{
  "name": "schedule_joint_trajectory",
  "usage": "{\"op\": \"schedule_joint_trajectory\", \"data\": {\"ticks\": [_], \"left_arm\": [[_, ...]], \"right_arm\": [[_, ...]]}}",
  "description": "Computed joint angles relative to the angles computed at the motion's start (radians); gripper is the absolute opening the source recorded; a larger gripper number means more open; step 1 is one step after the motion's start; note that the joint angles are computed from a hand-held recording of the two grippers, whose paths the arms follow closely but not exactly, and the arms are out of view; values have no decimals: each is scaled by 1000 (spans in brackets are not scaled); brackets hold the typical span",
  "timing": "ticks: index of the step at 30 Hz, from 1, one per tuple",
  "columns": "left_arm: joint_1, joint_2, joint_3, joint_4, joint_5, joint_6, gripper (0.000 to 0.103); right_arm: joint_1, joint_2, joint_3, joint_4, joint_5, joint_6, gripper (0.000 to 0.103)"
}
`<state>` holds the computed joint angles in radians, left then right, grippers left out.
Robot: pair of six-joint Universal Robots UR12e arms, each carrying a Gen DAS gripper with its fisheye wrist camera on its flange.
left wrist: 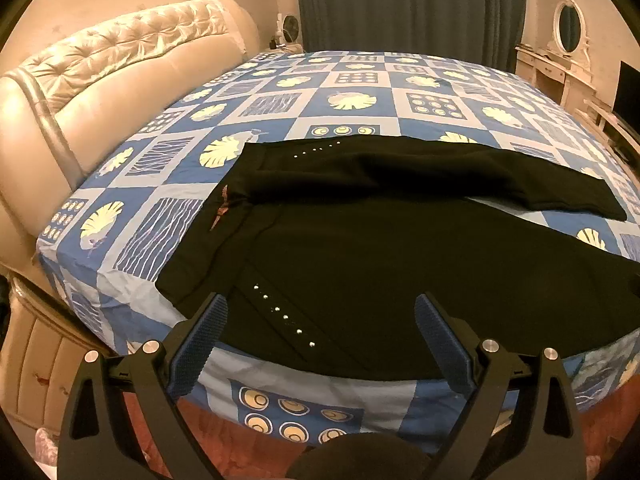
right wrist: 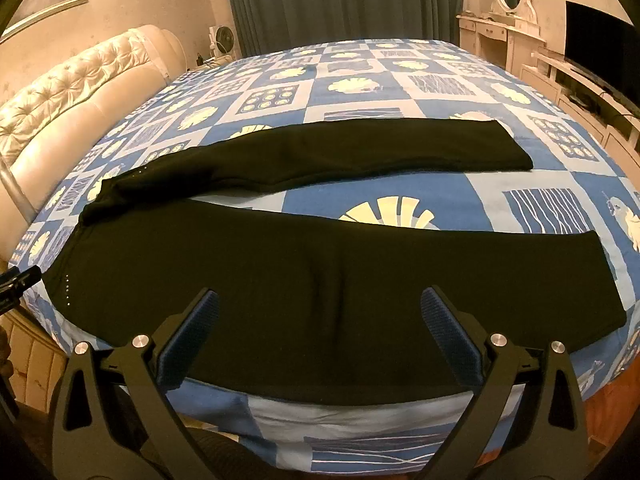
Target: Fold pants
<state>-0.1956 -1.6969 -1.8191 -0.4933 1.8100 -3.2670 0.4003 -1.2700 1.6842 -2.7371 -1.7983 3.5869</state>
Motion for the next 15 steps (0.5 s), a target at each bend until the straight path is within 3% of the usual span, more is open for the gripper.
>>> {"op": "schedule_joint_trajectory", "data": {"ticks": [4, 8, 15], "left_arm": [[23, 9, 0, 1, -86, 26, 94], [86, 3, 26, -2, -230, 29, 94], [195, -106, 178, -130, -291, 133, 94]], "right_arm": [[4, 0, 1, -5, 10, -10, 101], [4, -2, -1, -14, 23, -36, 101], [-8, 3, -29, 15, 42, -70, 101]]}}
